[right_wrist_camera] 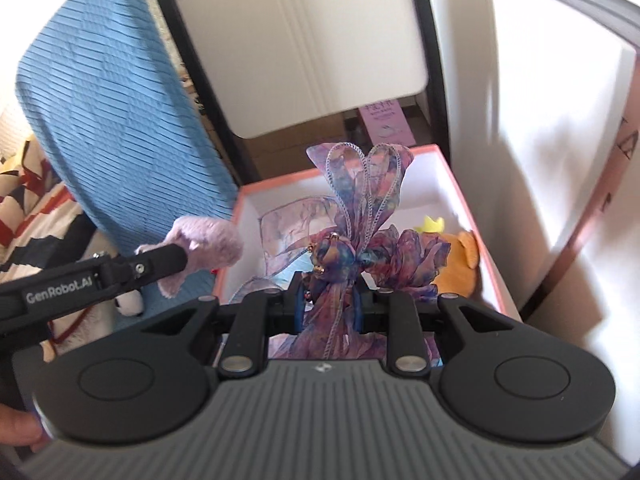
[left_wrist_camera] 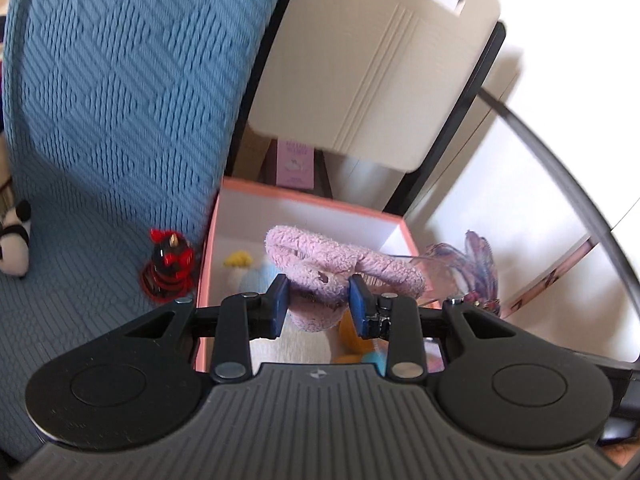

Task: Organize objects
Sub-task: 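Carry bunny with left gripper while right gripper carries bow over pink box, then open left gripper to drop bunny while right gripper releases bow into box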

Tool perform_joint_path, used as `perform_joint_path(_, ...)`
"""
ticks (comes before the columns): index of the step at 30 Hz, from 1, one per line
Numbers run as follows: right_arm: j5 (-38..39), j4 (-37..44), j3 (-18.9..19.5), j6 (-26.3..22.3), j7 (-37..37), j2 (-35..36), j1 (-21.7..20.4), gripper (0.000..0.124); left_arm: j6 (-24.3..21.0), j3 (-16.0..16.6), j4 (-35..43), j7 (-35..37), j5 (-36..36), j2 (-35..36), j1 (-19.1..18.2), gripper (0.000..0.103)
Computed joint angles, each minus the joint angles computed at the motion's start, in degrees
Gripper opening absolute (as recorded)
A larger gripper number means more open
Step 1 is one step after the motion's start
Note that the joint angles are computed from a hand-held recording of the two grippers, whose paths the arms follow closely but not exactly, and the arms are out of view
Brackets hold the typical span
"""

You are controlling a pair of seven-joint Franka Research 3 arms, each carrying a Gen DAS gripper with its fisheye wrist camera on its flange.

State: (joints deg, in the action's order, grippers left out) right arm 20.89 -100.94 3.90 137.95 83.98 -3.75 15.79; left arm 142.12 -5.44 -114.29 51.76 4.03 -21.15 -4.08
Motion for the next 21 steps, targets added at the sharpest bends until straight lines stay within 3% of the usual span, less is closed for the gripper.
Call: perform_joint_path(21, -4.3, -0.9, -0.9, -0.8, 4.3, 3.7, -1.8, 0.028, -1.3, 1.3, -0.5, 8.2, -8.4, 4.1, -2.2, 0.038)
